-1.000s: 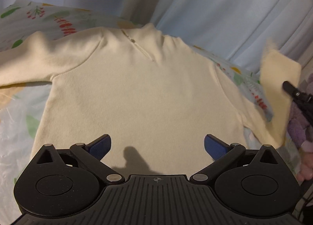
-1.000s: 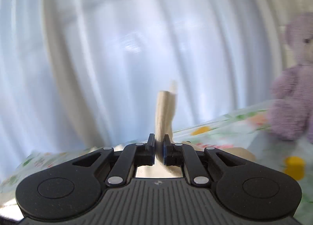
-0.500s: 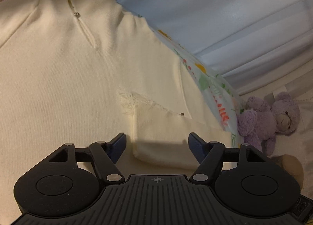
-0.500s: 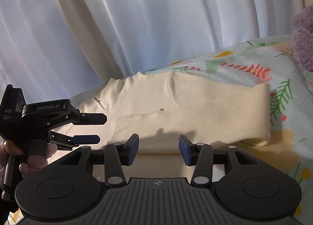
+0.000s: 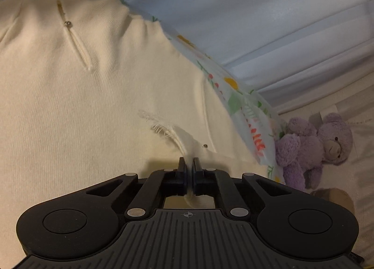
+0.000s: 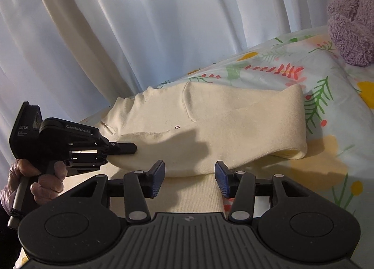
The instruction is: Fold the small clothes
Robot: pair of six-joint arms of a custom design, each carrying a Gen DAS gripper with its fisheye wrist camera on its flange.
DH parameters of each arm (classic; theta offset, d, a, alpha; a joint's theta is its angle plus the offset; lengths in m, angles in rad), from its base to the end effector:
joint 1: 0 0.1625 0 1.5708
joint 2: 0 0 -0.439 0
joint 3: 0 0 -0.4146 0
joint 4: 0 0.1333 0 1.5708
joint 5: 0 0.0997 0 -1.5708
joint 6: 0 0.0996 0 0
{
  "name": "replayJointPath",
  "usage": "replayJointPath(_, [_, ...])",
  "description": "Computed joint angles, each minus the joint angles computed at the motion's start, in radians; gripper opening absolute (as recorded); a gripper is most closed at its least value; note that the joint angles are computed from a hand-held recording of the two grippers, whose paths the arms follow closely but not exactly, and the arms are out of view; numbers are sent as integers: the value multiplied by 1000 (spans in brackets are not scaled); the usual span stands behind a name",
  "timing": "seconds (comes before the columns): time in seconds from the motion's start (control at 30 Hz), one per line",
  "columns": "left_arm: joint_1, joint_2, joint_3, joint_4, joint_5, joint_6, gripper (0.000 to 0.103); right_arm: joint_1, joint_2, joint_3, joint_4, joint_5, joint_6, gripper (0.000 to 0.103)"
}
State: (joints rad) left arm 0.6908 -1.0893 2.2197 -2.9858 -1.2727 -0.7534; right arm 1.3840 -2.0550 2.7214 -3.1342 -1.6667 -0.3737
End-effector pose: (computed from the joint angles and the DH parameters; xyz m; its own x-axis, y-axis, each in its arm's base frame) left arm -0.2837 -0.4454 0.1132 -0.9966 0.0807 -0.0135 0.0794 0.9141 -0.3976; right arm 0.0731 -0.2797 0.3108 -0.9399 0.0167 0.3409 -0.2441 0.6651 -0.7057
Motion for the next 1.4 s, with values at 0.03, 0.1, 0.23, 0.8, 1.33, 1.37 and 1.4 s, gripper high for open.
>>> replayJointPath(0.03, [-12, -28, 5, -2, 31, 12, 6, 4, 13, -4, -8, -9, 1, 47])
replayJointPath(0.1, [-37, -80, 14, 20, 129, 39, 6, 10, 35, -12, -25, -20, 1, 47])
replayJointPath(0.23, [-60, -165, 22, 246, 385, 15, 6, 14, 78, -29, -49, -29, 7, 47])
replayJointPath(0.8, [9, -164, 42, 148, 434, 67, 6, 22, 229, -117, -48, -22, 47, 47])
replayJointPath(1.33, [50, -201, 55, 205, 522, 39, 6, -103, 315, -159, -56, 141, 339, 30])
replayJointPath(1.37, [50, -201, 55, 205, 524, 40, 6, -101, 326, -160, -70, 133, 353, 23])
replayJointPath(1.4, [51, -201, 55, 203, 527, 44, 6, -98, 338, -162, -87, 118, 359, 15])
